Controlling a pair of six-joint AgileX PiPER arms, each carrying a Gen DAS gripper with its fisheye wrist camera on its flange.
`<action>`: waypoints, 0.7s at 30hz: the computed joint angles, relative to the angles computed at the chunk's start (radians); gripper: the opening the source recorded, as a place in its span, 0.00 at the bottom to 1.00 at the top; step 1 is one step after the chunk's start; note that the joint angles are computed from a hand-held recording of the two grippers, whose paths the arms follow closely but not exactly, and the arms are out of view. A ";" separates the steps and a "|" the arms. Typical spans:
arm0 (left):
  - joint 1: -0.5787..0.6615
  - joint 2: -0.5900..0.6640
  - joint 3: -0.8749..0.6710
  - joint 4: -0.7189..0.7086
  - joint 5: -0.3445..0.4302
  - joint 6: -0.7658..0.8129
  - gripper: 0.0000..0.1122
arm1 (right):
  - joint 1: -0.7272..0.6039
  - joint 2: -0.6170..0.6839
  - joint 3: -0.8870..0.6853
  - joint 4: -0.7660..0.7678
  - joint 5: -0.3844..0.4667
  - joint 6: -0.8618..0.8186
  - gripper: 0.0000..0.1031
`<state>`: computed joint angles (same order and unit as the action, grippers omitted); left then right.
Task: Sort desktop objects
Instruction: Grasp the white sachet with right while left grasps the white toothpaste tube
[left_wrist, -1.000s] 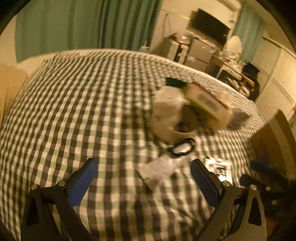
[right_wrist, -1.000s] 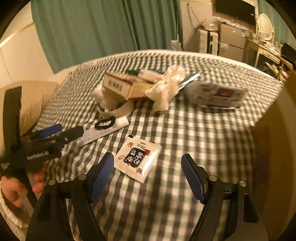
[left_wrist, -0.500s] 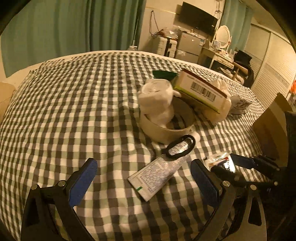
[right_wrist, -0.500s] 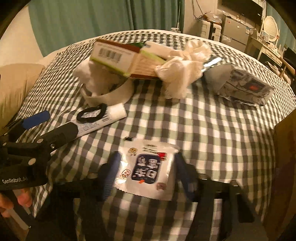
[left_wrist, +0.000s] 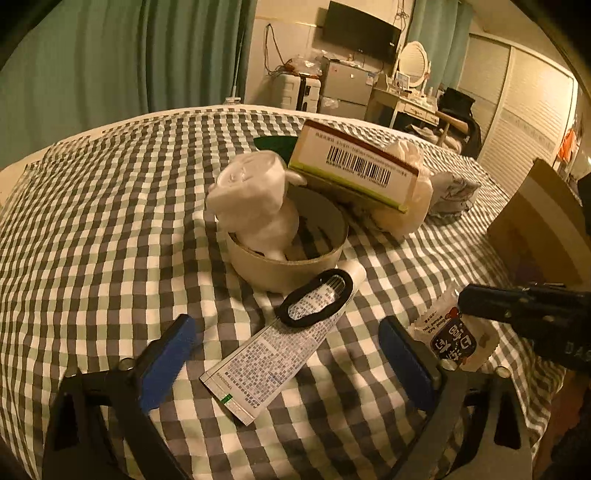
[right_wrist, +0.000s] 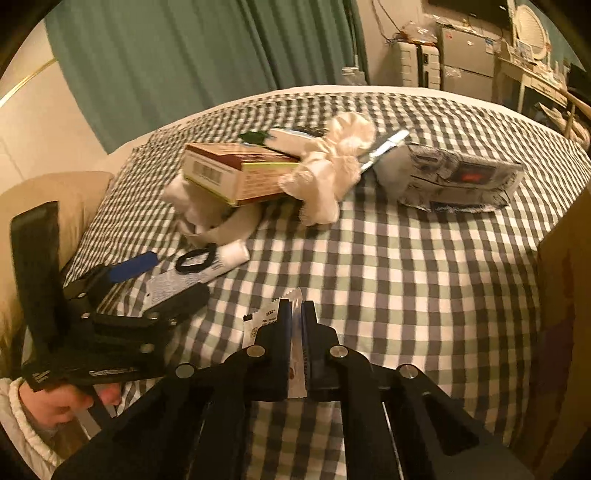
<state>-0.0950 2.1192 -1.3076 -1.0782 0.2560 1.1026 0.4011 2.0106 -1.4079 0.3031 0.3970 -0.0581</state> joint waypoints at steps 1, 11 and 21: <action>0.000 0.012 -0.016 0.031 0.018 -0.028 0.73 | 0.003 0.014 -0.015 0.029 0.010 -0.026 0.04; 0.013 0.019 -0.062 0.223 0.148 -0.157 0.30 | -0.017 0.016 0.004 0.317 0.030 -0.258 0.04; 0.041 -0.108 0.114 0.244 0.176 -0.244 0.28 | -0.008 -0.088 0.089 0.237 -0.047 -0.217 0.04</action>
<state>-0.0542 2.0116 -1.1938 -0.8345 0.4316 0.8589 0.3936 1.9226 -1.3191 0.5397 0.3503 -0.2754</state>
